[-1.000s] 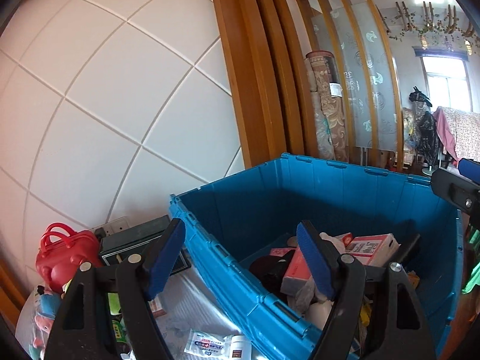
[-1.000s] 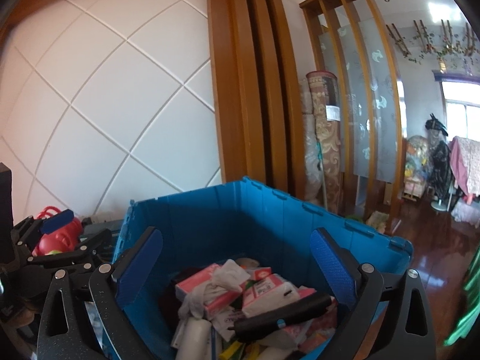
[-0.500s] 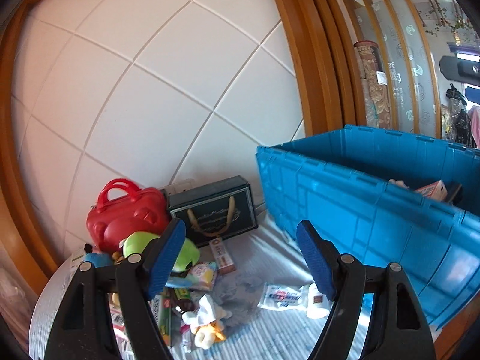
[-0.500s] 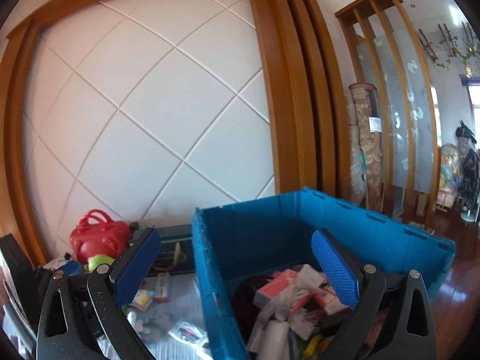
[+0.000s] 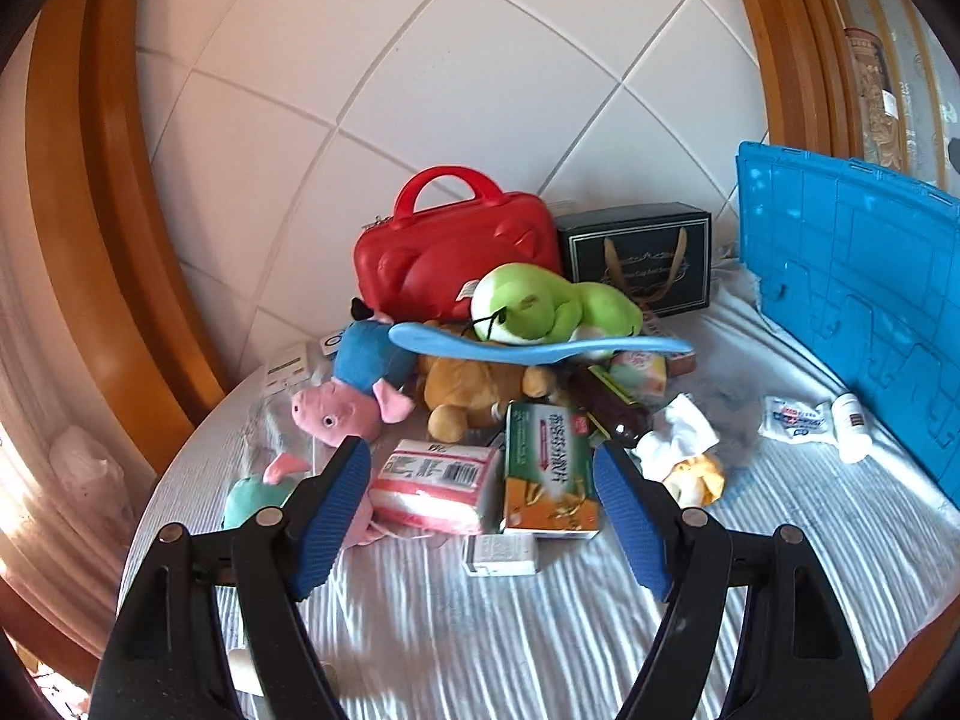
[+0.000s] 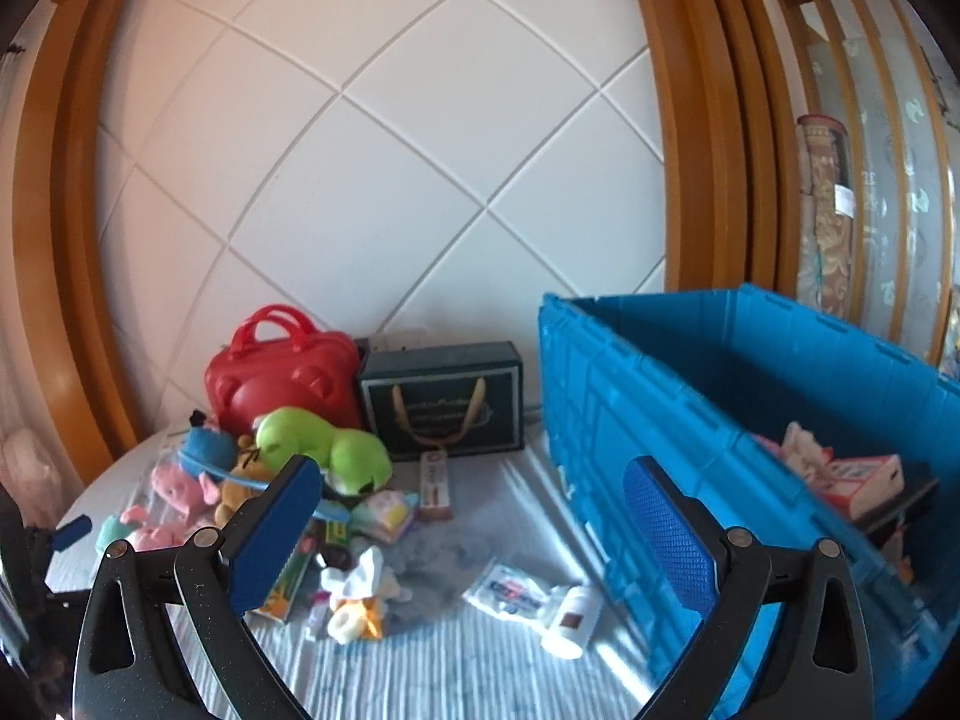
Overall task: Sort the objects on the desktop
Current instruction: 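Withdraw both tools from the crate back over the pile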
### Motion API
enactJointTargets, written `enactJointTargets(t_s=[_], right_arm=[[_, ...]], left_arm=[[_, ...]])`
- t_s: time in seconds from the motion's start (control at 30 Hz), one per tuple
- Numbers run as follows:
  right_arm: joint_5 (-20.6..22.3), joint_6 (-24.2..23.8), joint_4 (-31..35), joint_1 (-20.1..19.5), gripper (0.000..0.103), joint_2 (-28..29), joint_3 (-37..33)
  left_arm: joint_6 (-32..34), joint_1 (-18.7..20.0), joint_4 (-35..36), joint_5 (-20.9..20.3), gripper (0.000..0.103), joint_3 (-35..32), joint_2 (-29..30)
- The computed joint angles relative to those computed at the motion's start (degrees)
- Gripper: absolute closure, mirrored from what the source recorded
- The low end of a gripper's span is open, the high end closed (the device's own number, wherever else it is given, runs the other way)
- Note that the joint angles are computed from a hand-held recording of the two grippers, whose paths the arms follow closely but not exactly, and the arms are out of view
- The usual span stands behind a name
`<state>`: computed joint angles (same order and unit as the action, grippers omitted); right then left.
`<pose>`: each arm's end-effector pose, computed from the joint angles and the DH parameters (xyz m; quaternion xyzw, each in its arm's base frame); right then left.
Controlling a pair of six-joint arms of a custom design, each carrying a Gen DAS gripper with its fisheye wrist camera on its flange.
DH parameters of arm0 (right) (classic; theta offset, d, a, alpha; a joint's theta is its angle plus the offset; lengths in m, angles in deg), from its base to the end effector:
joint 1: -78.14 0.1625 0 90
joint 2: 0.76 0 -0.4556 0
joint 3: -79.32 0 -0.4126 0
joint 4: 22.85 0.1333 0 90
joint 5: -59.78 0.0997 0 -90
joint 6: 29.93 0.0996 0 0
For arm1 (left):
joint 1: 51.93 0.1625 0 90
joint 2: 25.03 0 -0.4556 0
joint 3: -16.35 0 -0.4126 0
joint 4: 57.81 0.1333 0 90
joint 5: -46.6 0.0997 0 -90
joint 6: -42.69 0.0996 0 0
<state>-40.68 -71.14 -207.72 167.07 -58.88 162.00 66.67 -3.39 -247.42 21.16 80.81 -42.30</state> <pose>0.1013 -0.7437 0.4387 0.2301 -0.7828 0.5079 0.2763 -0.3691 -0.7550 0.0480 0.2116 0.7657 -0.4419 0.4168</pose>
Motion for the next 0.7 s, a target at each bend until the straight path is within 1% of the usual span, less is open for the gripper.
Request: enactJointTargets(t_s=[0.1,0.17,0.27,0.33,0.37,0.47,0.5,0.57,0.6,0.7], right_arm=[[-1.58,0.24,1.57,-0.05,0.001,1.98,-0.3],[-1.85,-0.35,3.99,-0.27,0.001,3.18,-1.18],[-1.93,-2.45,7.94,-0.64,0.001,5.31,-3.21],[-1.84,-2.37,11.93,-1.13,0.002,7.07,-5.35],[-1.76,-2.16,14.6,-1.47,0.005,7.96,-6.63],[-3.37,-2.67,21.57,-2.33,0.011,10.94,-10.49],[-4.11,-3.28,23.39,-2.61,0.012,12.08,-11.82],[-5.48,-3.74,27.88,-3.16,0.023,14.46,-14.98],[-6.02,-3.33,30.65,-3.43,0.026,15.7,-16.82],[-7.44,-2.18,37.44,-4.12,0.029,19.71,-22.2]], left_arm=[[-1.15,1.25,0.64,-0.61,0.027,1.97,-1.14],[-2.35,1.97,1.96,-0.62,0.027,1.59,-0.9],[-7.05,2.95,6.08,-2.44,0.027,0.89,-0.82],[-7.1,3.42,6.98,-4.33,0.027,-0.55,0.12],[-6.57,3.65,7.28,-5.01,0.027,-1.63,0.88],[-7.14,4.51,10.07,-8.46,0.027,-4.67,2.88],[-7.03,4.71,10.77,-8.95,0.027,-5.85,3.7],[-7.64,5.2,13.25,-10.11,0.027,-8.03,5.01],[-8.21,5.46,14.95,-10.25,0.027,-9.25,5.64],[-10.22,6.19,19.31,-10.54,0.027,-12.48,7.09]])
